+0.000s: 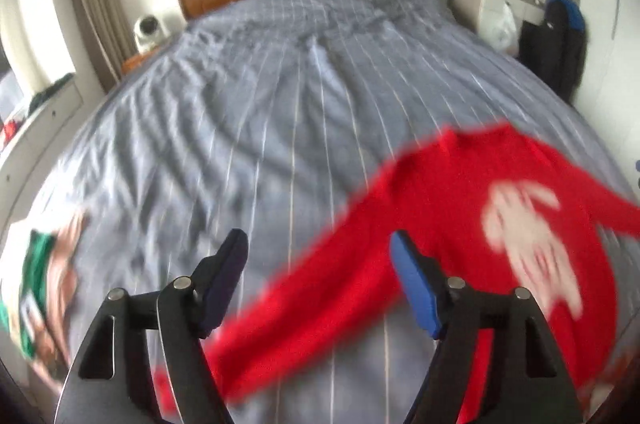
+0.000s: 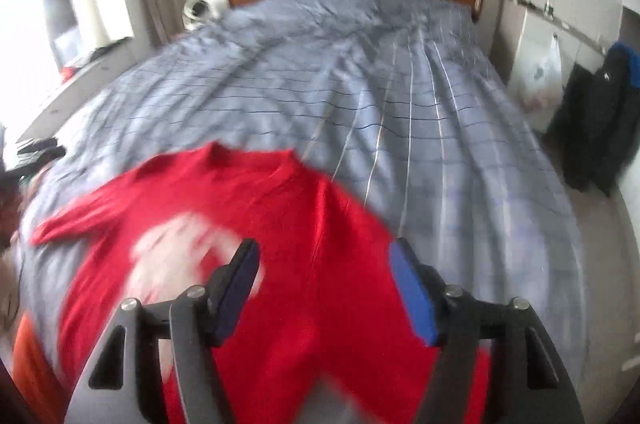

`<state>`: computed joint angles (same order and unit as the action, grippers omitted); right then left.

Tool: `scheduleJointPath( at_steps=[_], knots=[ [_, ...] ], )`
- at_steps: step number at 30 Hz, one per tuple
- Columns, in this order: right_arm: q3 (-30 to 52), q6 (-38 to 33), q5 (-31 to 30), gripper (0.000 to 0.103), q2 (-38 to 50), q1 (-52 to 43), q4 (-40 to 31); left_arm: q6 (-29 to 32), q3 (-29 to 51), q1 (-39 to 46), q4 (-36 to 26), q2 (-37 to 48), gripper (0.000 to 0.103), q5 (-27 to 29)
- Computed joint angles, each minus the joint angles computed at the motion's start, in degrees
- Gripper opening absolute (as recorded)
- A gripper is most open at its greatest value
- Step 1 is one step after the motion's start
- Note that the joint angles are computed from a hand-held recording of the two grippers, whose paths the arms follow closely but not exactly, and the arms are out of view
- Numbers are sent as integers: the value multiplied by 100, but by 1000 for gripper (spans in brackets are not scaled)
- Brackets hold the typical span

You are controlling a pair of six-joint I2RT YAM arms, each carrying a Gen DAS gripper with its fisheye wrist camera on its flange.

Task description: Fold small clothes

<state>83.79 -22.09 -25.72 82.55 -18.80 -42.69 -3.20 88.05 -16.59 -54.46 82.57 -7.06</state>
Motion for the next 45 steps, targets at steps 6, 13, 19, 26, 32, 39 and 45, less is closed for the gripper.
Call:
scheduleJointPath(
  at_steps=[6,13,19,26,32,39,45],
  knots=[
    [-2868,-1891,-1584,75,-2595,-1868,-1855,-1597,-2797,-1599,-179,-1928,76,47],
    [-5523,-1106,-2292,75,-3201,-2234,-864,-3345,-3654,-3627,459,-1944,74,-801],
    [-5860,540,-1746,6,-2771,-837,710,-3534,-3866,-3882,822,-1715,3,-736],
    [-5690,9,-1028,3,-3864,-1203,-642,-3772,-4234,-4116,665,-1978,3,-826],
    [-6029,601,-752,3,-3483,-958,373,-3534,-4194,-4004,723,-1830,4,-810],
    [-6251,246,-1055,46,-4487,-1460,-102,-4254,-4084,-4737,263,-2460,70,-1464],
    [-6141,193,-1350,76,-7065,-2689,-874,-4792,-3522,-5511,-563,-2928,82,-2755]
  ],
)
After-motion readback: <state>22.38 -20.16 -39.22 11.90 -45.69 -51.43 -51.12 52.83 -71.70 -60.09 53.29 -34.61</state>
